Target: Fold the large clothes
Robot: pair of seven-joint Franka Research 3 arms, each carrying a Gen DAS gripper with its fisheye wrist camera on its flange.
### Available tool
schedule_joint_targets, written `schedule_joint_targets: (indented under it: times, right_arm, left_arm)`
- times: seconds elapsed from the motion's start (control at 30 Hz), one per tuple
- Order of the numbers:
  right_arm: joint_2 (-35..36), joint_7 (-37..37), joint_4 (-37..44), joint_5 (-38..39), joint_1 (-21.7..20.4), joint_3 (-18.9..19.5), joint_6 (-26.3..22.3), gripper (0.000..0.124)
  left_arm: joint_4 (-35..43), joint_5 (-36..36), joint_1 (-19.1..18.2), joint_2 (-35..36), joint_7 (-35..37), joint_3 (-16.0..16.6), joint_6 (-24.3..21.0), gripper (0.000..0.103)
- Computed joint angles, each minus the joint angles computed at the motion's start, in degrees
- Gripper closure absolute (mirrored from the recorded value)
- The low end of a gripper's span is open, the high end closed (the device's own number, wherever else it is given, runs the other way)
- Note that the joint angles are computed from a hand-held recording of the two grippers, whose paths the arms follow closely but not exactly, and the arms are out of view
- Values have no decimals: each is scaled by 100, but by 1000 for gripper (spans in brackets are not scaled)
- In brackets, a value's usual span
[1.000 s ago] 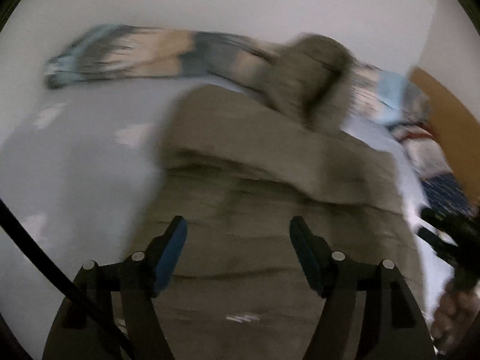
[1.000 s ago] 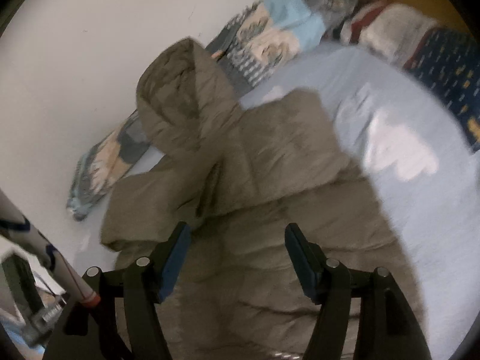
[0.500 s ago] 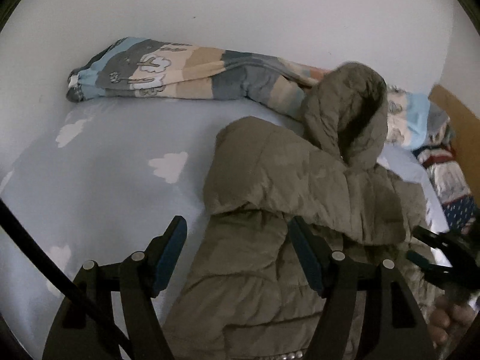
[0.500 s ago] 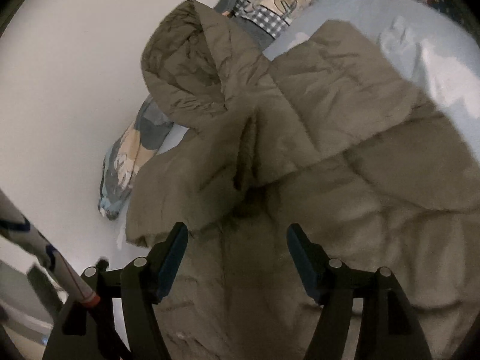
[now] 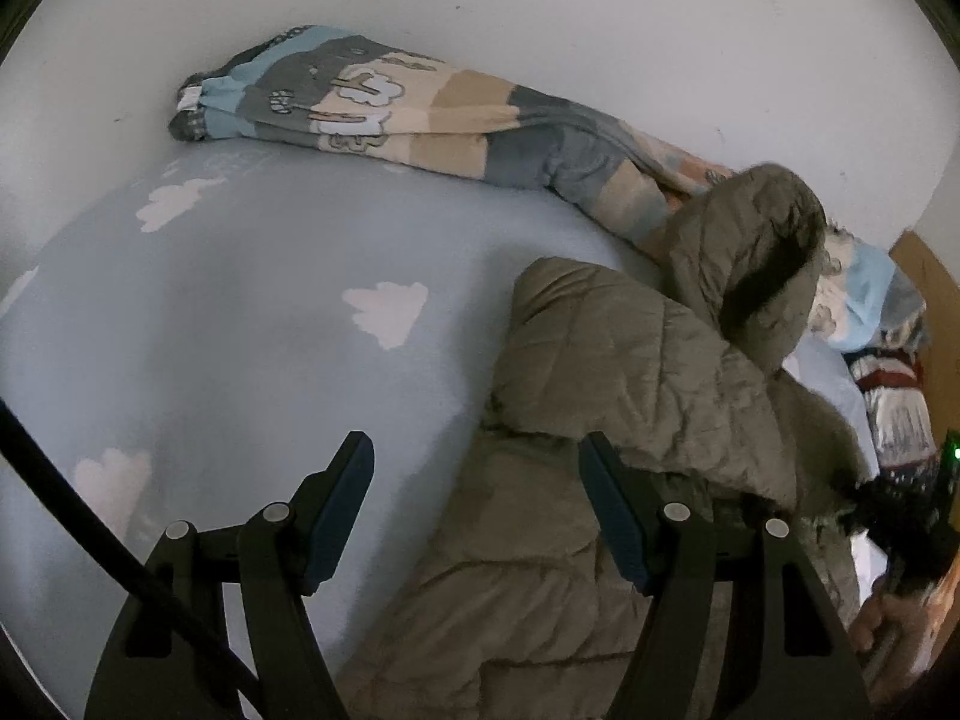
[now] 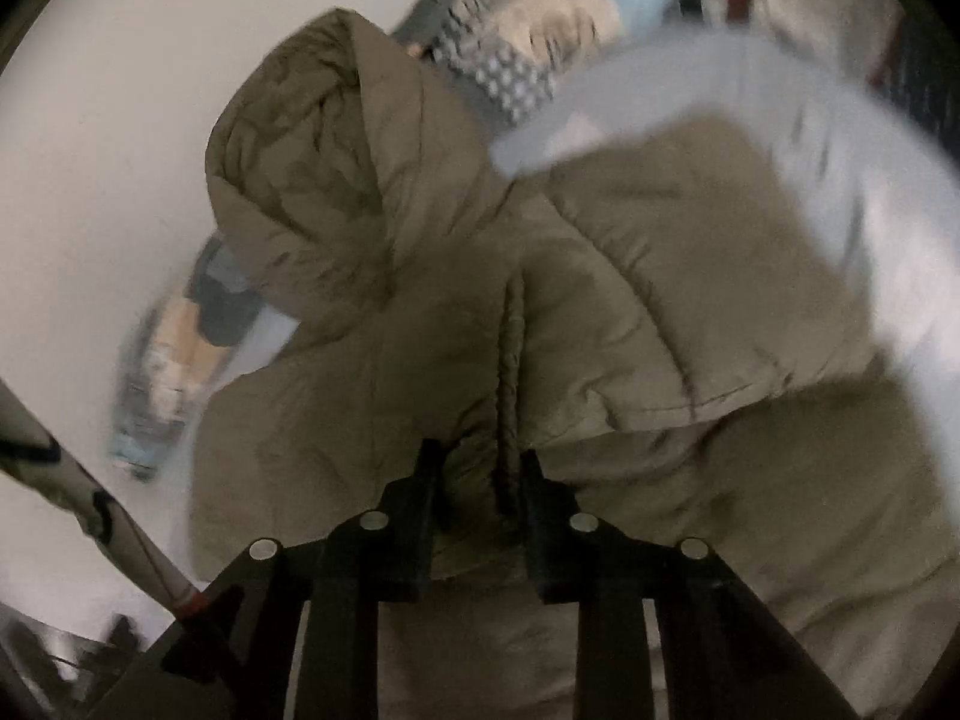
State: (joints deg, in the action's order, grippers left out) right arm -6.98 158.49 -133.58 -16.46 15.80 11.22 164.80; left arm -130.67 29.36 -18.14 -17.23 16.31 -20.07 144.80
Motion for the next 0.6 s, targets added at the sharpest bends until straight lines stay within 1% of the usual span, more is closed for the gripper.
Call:
schedule_joint_targets:
  times: [0.07, 0.1, 0.13, 0.2, 0.23, 0.27, 0.37, 0.43, 0.6]
  right_arm:
    - [-7, 78, 161, -425, -103, 44, -483, 98]
    - [-19, 41, 153, -461, -96, 8, -553, 98]
    - [2, -139, 114, -297, -57, -76, -485, 98]
    - [-49, -857, -173, 651, 143, -314, -23, 98]
    - [-112, -1027, -321, 907, 180, -338, 239, 98]
    - [-183, -1190, -411, 1030, 183, -320, 385, 98]
    - [-411, -1244, -509, 956, -8, -58, 504, 98]
    - [-489, -1389, -481, 1078, -22, 5, 523, 98]
    - [-609, -1462, -258, 841, -275, 306, 302, 98]
  left_arm:
    - [82, 66, -10, 74, 25, -48, -72, 33]
    - [130, 113, -14, 117, 31, -71, -113, 33]
    - [167, 157, -23, 150, 26, -89, -148, 33]
    - [220, 189, -52, 205, 29, -88, -169, 33]
    - [243, 196, -68, 232, 38, -85, -173, 33]
    - [260, 208, -80, 253, 35, -83, -182, 33]
    - [316, 223, -126, 322, 57, -76, -202, 33]
    - [320, 238, -150, 327, 75, -66, -209, 33]
    - [288, 263, -156, 273, 3, -50, -209, 33]
